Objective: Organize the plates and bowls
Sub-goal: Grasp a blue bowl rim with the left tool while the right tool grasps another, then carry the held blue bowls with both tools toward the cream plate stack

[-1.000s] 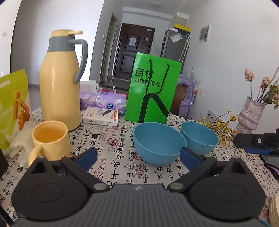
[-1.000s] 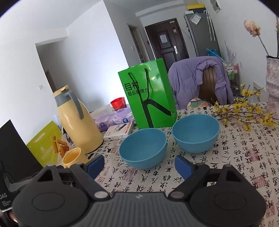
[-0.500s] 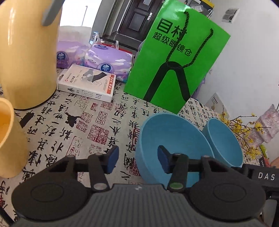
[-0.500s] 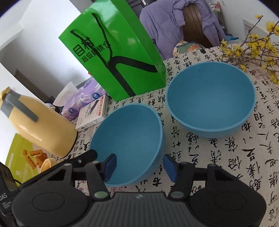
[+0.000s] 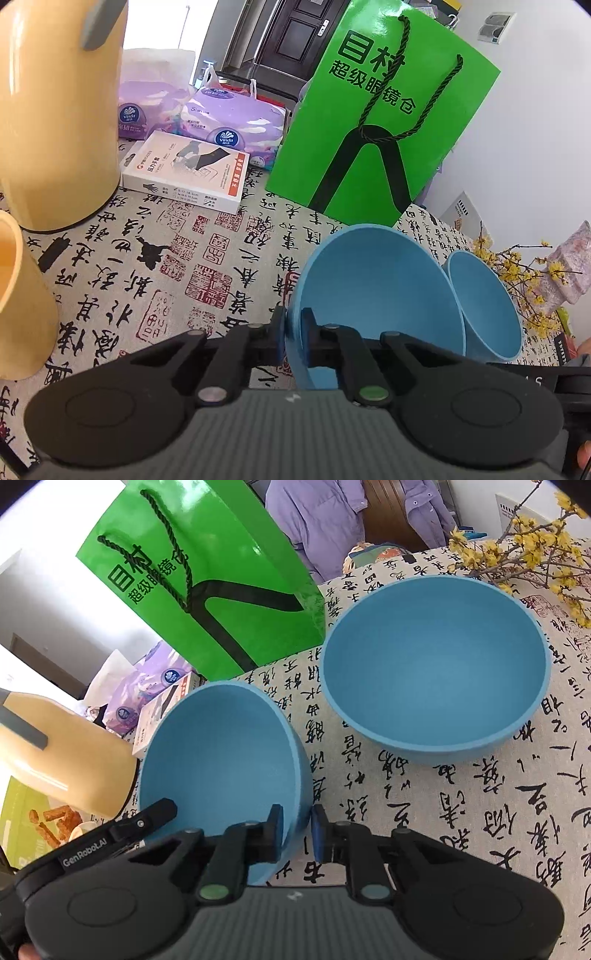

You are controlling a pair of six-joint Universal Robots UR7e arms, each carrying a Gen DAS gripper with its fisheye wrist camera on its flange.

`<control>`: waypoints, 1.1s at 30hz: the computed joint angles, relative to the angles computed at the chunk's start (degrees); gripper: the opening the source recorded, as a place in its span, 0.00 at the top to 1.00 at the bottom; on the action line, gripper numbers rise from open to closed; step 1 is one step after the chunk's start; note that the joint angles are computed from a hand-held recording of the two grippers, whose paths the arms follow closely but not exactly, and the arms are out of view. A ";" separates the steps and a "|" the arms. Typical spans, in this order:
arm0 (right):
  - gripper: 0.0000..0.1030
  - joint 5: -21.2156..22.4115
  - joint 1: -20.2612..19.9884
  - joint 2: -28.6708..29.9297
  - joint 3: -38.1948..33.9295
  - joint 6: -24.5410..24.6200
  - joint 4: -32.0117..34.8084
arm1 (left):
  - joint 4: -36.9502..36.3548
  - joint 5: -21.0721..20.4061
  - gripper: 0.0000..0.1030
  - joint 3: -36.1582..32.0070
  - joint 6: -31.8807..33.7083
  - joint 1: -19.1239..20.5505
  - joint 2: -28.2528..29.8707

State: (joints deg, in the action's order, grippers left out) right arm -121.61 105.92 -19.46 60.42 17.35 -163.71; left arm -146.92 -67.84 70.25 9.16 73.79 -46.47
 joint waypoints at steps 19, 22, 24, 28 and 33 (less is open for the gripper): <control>0.87 0.69 9.98 -8.81 23.73 3.63 -14.21 | -19.62 5.20 0.92 34.87 3.12 -5.64 -27.62; 0.87 -0.24 12.22 -9.20 28.38 4.54 -18.26 | -24.11 6.71 0.91 41.90 4.71 -6.88 -32.82; 0.87 -1.23 13.78 -9.29 31.21 5.37 -20.44 | -26.19 6.93 0.91 46.09 5.53 -7.42 -36.35; 0.88 -4.38 17.31 -8.61 36.44 5.19 -26.87 | -27.11 6.20 0.91 53.78 4.86 -7.65 -44.02; 0.88 -11.06 22.94 -5.51 41.51 1.95 -37.11 | -28.22 4.68 0.91 64.15 3.51 -7.04 -54.39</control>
